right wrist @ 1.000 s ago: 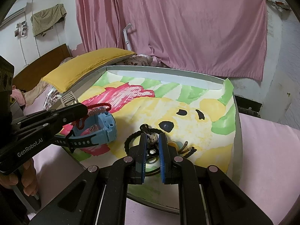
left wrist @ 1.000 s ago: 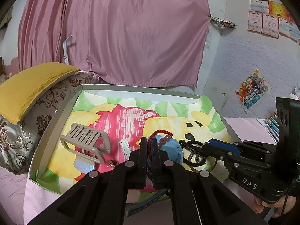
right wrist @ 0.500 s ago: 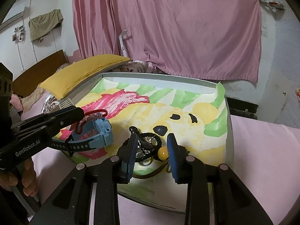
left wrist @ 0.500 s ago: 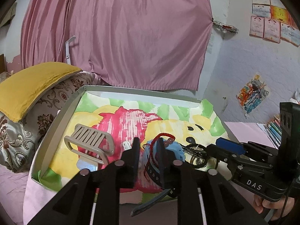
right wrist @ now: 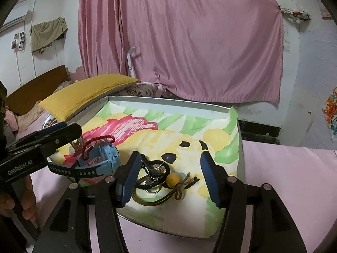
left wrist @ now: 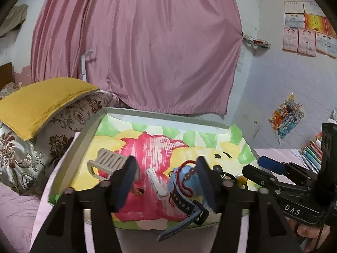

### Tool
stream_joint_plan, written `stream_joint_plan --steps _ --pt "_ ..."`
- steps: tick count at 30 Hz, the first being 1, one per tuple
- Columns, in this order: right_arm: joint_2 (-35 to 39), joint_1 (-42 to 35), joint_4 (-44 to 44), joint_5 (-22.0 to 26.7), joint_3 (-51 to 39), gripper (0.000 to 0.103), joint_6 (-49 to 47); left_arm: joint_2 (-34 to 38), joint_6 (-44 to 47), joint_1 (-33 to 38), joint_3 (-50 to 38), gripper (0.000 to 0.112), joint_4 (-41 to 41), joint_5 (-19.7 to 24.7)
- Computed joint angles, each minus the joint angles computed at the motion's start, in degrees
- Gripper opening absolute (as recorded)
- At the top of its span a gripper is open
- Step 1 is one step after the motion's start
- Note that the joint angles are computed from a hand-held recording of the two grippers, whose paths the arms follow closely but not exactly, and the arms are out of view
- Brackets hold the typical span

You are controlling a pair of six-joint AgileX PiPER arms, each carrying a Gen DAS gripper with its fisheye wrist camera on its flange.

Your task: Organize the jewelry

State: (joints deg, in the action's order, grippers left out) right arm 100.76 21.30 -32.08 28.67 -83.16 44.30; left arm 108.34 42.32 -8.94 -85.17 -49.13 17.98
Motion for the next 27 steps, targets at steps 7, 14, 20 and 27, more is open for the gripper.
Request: stream_joint_plan --steps 7,14,20,27 --pt "-1.6 0.8 -5.7 -0.4 1.8 0.067 5.4 -2.0 2.8 0.0 2.5 0.075 -2.9 -2.2" --pt "-4.0 1.4 -10.5 -1.7 4.3 0.078 10.9 -3.9 4.4 0.2 5.3 0.094 -4.1 -4.6" --pt "-6.1 2.1 -12.9 -2.5 6.4 0.091 14.3 -6.1 8.6 0.7 8.3 0.102 -7.9 -6.3" --pt "-9.6 4.4 -18.2 -1.9 9.5 0.1 20.3 -9.9 22.8 1.9 13.3 0.102 -21.4 -6.6"
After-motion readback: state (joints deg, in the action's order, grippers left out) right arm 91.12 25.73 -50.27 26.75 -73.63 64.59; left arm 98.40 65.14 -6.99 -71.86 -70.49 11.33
